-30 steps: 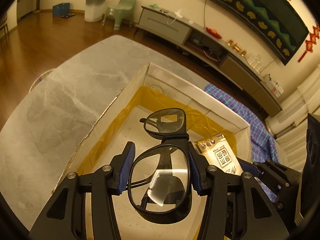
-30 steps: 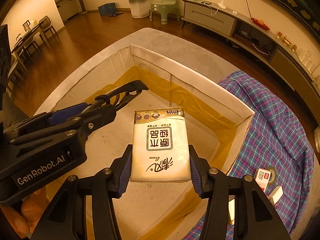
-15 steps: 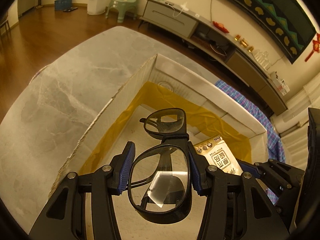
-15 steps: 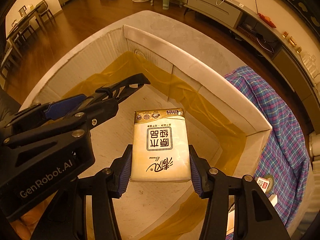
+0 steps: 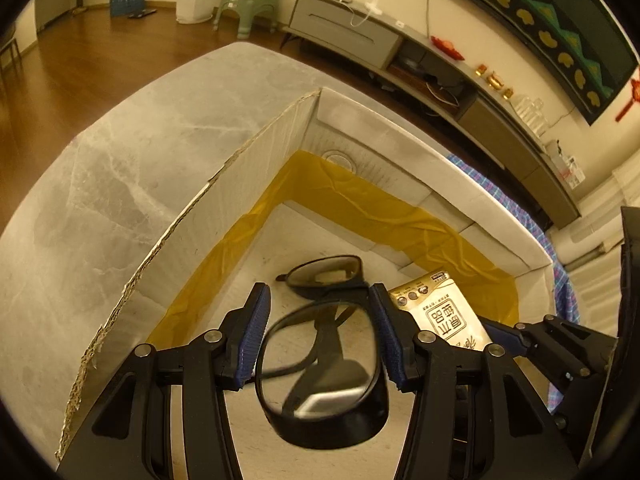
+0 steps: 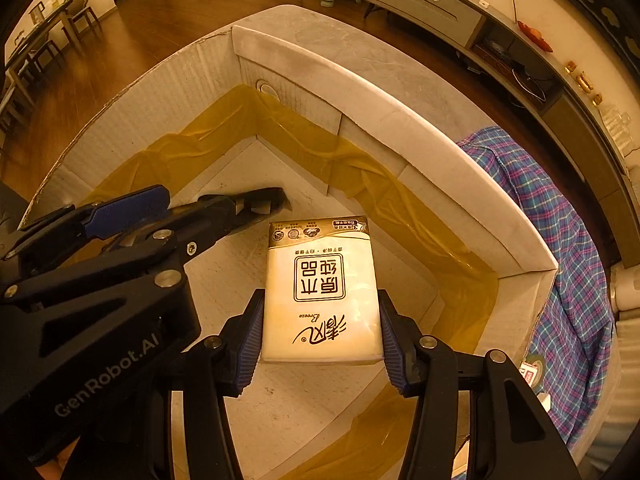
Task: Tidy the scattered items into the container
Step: 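Lower the glasses into the white box and open the left tool, then lower the tissue pack into the box and open the right tool, then move both open tools back over the items on the plaid cloth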
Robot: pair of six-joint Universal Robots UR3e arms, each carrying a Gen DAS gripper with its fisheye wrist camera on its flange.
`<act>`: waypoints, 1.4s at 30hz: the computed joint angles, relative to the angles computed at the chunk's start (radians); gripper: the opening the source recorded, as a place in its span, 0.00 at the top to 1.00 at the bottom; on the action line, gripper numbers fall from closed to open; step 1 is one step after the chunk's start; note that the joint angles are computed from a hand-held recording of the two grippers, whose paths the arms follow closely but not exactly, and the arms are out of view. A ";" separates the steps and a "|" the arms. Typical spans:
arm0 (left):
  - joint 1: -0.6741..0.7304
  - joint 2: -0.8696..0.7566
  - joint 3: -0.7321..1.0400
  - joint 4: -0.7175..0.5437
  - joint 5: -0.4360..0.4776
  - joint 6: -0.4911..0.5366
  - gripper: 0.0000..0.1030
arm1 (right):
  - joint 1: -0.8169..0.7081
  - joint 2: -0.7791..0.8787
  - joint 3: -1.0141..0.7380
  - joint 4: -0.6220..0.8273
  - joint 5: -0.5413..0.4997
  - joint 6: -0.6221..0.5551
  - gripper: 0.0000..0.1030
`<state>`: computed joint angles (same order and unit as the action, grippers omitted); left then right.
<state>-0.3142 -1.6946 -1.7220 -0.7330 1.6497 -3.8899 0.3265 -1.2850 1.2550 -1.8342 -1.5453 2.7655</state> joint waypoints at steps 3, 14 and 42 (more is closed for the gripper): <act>0.013 0.018 -0.013 0.003 -0.023 -0.003 0.48 | 0.002 -0.008 0.009 0.003 -0.007 -0.001 0.48; -0.002 0.157 -0.085 -0.011 -0.015 -0.013 0.48 | -0.045 -0.120 0.063 0.042 0.059 -0.022 0.42; -0.563 0.200 0.104 -0.252 0.468 -0.231 0.48 | -0.338 -0.753 0.375 0.327 0.313 -0.311 0.42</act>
<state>-0.8775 -1.4947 -1.6175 -0.9847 2.1174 -4.1209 -0.0112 -2.0376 1.6297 -1.5074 -1.2321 2.4544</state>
